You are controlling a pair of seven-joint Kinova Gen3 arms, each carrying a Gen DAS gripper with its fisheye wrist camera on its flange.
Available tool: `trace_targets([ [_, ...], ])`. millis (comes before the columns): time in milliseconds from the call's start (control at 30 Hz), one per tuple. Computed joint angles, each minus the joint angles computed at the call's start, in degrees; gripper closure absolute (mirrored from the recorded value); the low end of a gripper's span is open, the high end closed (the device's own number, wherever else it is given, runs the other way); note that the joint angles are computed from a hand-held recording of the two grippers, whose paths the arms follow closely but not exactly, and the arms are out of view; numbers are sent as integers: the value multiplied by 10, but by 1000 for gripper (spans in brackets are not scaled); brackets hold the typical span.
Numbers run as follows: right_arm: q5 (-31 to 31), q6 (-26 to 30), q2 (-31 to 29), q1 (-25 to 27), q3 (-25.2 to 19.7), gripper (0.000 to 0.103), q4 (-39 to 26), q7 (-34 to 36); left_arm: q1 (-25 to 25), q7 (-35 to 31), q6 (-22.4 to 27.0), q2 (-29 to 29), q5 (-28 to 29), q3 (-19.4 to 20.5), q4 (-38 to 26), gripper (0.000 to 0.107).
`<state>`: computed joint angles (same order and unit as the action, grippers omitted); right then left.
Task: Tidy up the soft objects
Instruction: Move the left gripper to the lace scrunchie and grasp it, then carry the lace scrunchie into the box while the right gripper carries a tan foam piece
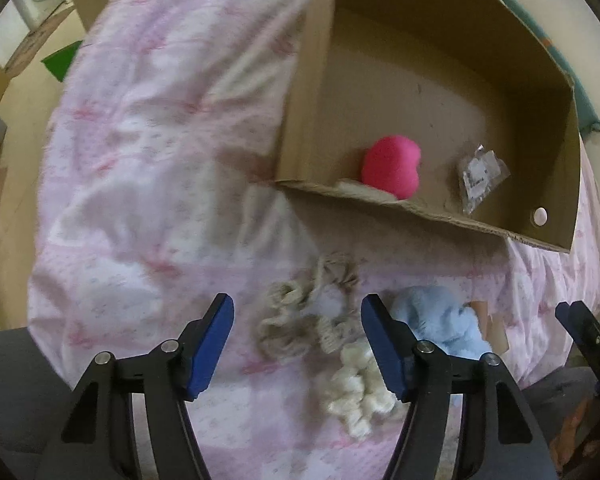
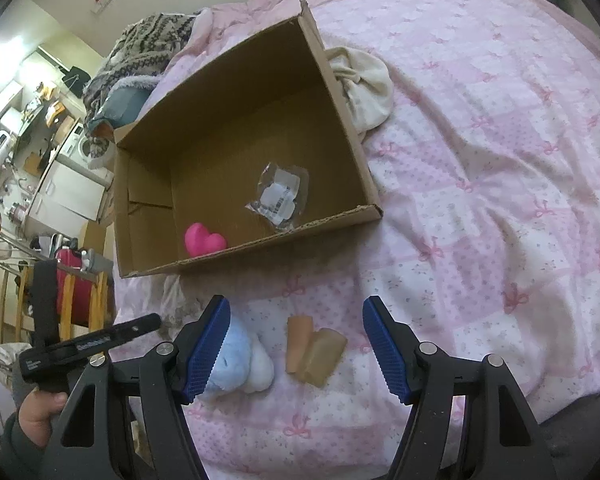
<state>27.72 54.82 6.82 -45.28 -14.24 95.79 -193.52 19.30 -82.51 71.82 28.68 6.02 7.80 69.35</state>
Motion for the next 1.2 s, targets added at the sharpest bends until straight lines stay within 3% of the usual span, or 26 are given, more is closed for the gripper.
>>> trace_targets([
  [100,-7,2,3,3,1,30,-2,8,15,2,9,20,-7,3,-15,44],
  [233,-13,0,5,5,4,30,-1,11,68,17,19,39,-71,-12,-19,44],
  [367,-16,0,8,6,5,30,-4,19,76,23,2,37,-84,-13,-5,44],
  [467,-15,0,9,5,7,30,-4,20,78,32,-4,35,-94,-17,2,64],
  [533,-17,-2,9,6,8,30,-4,19,72,37,-6,32,-94,-19,6,84],
  [633,-21,-7,7,9,9,30,-1,17,57,39,-6,28,-84,-17,9,96],
  [833,-47,-21,1,22,9,30,13,19,32,43,-10,-5,-72,-15,27,99],
  [1000,-138,-93,-4,60,9,31,45,80,-17,-16,-4,-56,-2,10,42,99],
  [1100,-192,-125,2,78,9,49,53,130,-34,-54,-9,-92,18,12,66,99],
  [1200,-233,-121,19,85,12,49,47,162,-21,-52,-16,-111,17,10,71,99],
])
